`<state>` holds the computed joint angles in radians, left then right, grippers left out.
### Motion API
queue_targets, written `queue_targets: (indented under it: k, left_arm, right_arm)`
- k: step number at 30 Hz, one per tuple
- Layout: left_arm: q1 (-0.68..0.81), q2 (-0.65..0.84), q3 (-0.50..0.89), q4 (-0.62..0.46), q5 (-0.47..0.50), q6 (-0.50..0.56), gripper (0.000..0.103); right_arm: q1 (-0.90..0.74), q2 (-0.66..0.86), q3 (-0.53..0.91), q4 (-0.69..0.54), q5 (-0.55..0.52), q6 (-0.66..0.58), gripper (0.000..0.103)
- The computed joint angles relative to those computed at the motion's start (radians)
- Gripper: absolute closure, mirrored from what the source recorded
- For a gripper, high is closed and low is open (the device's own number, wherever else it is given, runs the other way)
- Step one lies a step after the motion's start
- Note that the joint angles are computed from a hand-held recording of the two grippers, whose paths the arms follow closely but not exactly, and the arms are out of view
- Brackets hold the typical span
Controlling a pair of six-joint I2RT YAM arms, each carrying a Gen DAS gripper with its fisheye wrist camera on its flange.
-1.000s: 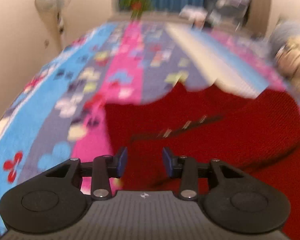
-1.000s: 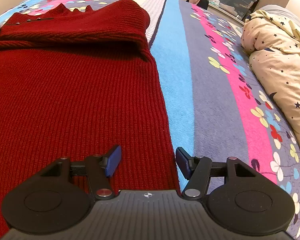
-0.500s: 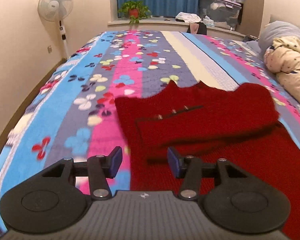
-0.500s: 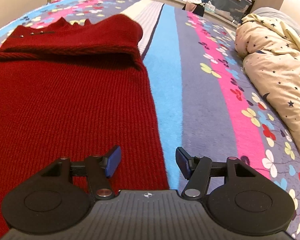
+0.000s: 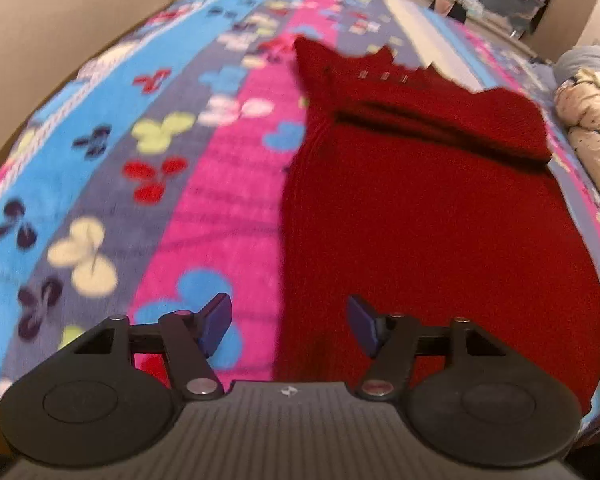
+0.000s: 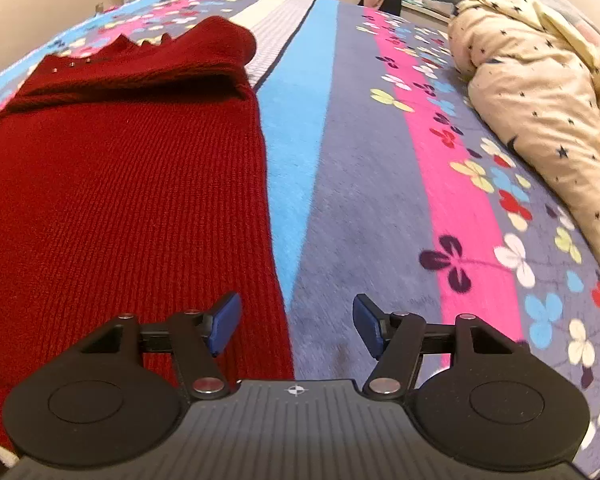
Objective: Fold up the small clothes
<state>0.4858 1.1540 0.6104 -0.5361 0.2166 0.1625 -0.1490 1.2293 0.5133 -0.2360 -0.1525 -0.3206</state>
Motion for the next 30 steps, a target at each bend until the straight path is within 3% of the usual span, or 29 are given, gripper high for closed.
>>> queue_targets:
  k: [6, 20, 30]
  left_arm:
    - [0.000, 0.058, 0.013, -0.011, 0.001, 0.011, 0.033]
    - [-0.035, 0.122, 0.010, -0.031, 0.005, 0.024, 0.033]
    - [-0.044, 0.140, 0.013, -0.027, -0.011, 0.028, 0.033]
  right_arm:
    - [-0.060, -0.037, -0.003, -0.033, -0.079, 0.006, 0.033]
    - [0.018, 0.093, 0.057, -0.062, -0.025, 0.040, 0.030]
    - [0.007, 0.173, 0.097, -0.123, -0.052, 0.033, 0.030]
